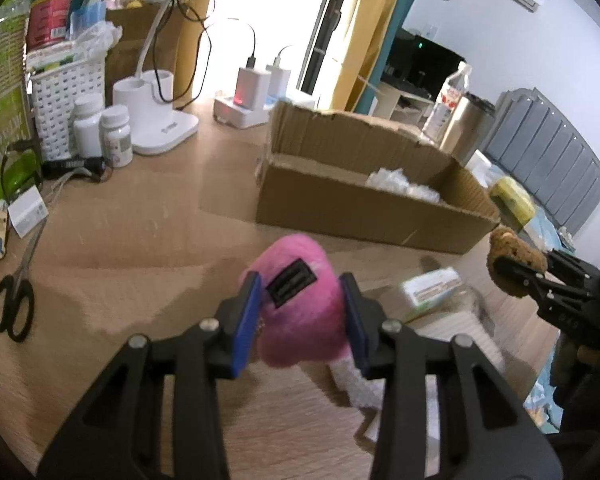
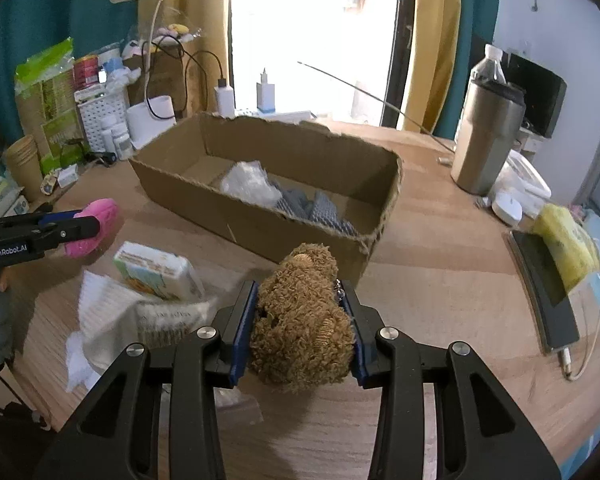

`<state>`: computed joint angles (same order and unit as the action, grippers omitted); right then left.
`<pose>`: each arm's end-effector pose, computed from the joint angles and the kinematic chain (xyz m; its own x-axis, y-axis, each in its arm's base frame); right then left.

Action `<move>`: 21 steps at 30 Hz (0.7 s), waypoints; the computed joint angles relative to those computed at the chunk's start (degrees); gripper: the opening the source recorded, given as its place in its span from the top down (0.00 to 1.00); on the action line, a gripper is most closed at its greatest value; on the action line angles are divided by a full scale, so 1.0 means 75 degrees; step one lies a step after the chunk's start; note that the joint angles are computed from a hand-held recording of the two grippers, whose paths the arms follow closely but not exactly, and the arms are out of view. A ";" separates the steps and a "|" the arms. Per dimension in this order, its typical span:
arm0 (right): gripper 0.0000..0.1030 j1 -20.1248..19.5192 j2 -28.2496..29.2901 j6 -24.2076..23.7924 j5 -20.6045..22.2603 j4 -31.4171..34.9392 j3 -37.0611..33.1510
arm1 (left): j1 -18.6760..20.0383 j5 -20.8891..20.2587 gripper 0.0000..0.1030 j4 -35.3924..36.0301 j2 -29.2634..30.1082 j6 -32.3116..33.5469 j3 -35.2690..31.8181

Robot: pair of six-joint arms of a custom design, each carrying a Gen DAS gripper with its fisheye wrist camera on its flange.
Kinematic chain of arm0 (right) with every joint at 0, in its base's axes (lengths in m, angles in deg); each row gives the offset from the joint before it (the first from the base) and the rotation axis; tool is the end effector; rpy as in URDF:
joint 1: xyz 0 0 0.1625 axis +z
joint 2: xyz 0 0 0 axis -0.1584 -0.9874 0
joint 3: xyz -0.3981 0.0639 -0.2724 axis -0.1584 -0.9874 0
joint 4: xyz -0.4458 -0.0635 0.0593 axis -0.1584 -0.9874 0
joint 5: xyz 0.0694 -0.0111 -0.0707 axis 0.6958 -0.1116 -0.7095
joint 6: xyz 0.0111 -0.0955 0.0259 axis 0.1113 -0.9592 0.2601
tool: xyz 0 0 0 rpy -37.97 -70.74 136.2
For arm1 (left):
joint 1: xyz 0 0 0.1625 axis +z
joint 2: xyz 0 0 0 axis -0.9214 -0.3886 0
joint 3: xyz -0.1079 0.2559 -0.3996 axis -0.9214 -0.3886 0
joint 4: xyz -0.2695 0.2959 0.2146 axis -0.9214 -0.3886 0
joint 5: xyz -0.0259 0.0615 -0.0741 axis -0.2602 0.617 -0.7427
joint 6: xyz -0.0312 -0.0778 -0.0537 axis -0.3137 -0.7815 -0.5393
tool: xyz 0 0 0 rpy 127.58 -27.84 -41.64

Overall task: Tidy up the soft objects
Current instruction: 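Carry pink pouch and teddy bear into the box and open both tools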

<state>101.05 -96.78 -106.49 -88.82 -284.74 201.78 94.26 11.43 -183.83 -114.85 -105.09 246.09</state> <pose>0.1087 -0.3018 0.1686 -0.6259 -0.3714 0.6857 -0.7079 0.6396 -0.2997 -0.1400 -0.3043 0.0985 -0.8700 0.1038 -0.4820 0.3992 0.7222 -0.5649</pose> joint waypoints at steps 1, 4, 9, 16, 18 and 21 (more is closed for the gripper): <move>0.59 0.0039 -0.0036 0.0003 0.0005 0.0034 -0.0009 | -0.0007 0.0008 0.61 -0.0014 -0.0039 0.0034 -0.0008; 0.59 0.0157 -0.0178 0.0032 0.0055 0.0167 -0.0050 | -0.0061 0.0069 0.61 -0.0060 -0.0136 0.0122 -0.0033; 0.59 0.0300 -0.0379 0.0076 0.0194 0.0334 -0.0121 | -0.0114 0.0175 0.61 -0.0118 -0.0216 0.0375 -0.0142; 0.59 0.0291 -0.0598 0.0091 0.0488 0.0525 -0.0233 | -0.0113 0.0299 0.61 -0.0104 -0.0346 0.0934 -0.0401; 0.59 0.0290 -0.0639 0.0089 0.0557 0.0553 -0.0271 | -0.0073 0.0326 0.61 -0.0101 -0.0341 0.1113 -0.0493; 0.59 0.0243 -0.0790 0.0082 0.0729 0.0715 -0.0371 | 0.0028 0.0358 0.61 -0.0187 -0.0273 0.1427 -0.0649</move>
